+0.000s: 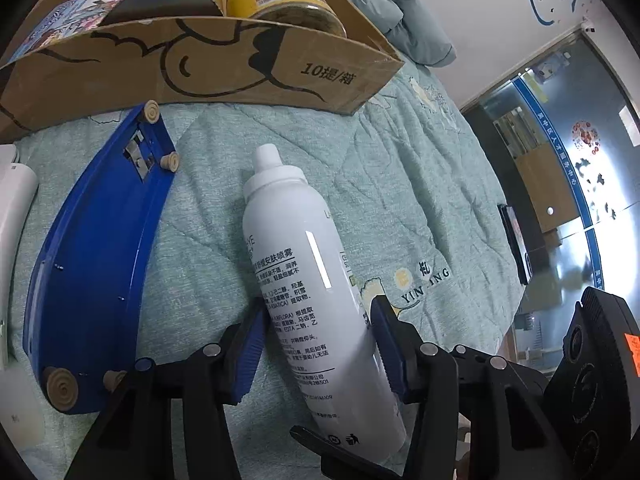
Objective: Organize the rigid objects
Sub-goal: 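Lift the spray bottle upright and carry it over the box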
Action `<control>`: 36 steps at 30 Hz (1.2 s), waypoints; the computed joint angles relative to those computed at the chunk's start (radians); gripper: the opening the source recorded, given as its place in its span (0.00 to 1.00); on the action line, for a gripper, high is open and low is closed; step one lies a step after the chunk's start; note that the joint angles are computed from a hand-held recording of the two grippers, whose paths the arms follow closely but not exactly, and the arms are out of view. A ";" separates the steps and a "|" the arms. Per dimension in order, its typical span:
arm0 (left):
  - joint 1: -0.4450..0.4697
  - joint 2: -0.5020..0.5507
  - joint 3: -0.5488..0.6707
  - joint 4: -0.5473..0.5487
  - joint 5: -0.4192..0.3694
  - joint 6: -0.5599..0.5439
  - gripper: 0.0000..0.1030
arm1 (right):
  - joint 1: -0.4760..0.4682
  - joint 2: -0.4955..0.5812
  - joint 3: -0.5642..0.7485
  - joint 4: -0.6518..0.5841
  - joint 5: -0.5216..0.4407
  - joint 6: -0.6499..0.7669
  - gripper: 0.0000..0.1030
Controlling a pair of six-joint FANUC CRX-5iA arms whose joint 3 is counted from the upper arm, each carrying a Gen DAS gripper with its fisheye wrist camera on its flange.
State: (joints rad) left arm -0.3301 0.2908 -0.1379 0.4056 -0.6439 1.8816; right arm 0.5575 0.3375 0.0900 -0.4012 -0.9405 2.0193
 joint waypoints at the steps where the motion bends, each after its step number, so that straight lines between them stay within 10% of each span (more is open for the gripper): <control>1: -0.001 -0.007 -0.001 -0.012 0.006 0.009 0.48 | 0.003 -0.004 -0.003 0.001 0.006 -0.001 0.49; 13: -0.011 -0.103 0.128 -0.266 -0.048 0.150 0.46 | 0.017 -0.125 -0.046 -0.035 0.132 0.055 0.48; 36: 0.009 -0.006 0.518 -0.356 -0.206 0.075 0.42 | 0.009 -0.072 0.152 -0.015 0.208 0.022 0.43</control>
